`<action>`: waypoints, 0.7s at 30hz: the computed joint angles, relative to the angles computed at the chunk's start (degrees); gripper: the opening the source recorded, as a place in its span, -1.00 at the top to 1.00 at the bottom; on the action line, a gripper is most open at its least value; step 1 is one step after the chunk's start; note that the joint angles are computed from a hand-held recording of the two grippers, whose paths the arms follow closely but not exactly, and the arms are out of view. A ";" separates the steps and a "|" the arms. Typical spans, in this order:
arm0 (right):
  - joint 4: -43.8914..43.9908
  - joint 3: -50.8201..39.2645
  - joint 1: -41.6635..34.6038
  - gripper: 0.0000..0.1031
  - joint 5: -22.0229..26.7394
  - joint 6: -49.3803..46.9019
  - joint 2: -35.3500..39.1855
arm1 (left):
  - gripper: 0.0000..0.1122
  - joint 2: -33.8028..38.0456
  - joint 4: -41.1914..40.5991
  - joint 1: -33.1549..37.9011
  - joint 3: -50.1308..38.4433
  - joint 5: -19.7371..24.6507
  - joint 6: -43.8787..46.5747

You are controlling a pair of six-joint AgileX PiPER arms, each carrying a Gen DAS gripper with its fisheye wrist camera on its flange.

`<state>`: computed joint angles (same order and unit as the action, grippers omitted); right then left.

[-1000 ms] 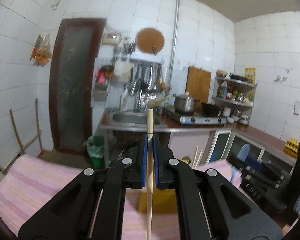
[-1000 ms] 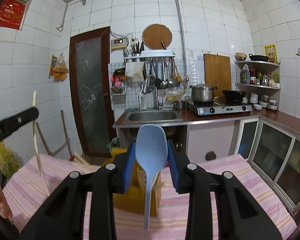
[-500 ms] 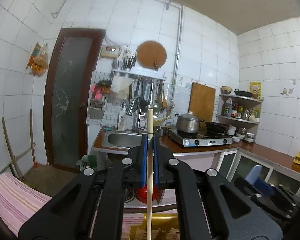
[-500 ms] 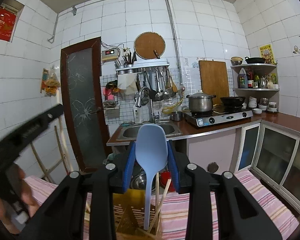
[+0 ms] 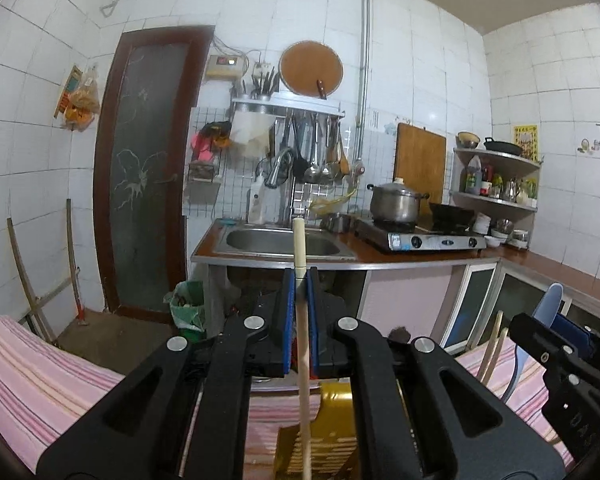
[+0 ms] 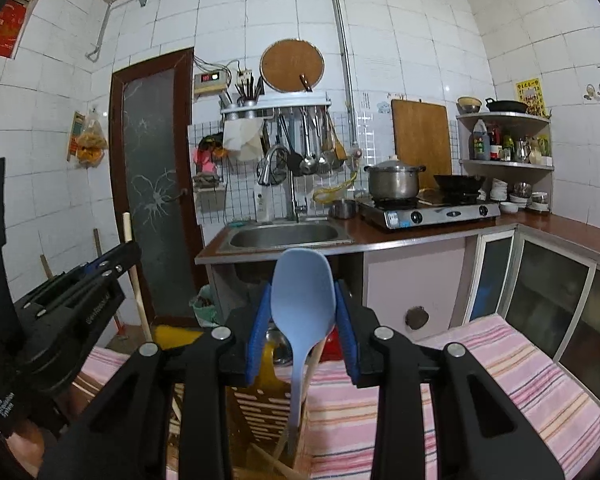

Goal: Organize utensils
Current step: 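Lower the chopstick and spatula into the yellow holder and open both tools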

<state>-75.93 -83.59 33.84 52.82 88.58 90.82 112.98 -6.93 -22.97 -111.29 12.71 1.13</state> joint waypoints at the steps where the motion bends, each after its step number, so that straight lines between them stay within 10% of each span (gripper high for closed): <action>1: 0.43 0.32 0.02 0.38 -0.08 0.19 0.04 | 0.91 -0.56 0.00 0.09 1.30 -0.59 0.15; 10: 9.89 -2.73 -0.61 0.30 0.64 -8.54 1.32 | 0.79 -5.65 -4.43 2.24 4.96 5.88 3.11; 21: 10.69 -7.04 9.38 -0.58 16.66 -16.24 -4.82 | -0.72 -24.43 -1.36 6.49 13.17 12.42 2.08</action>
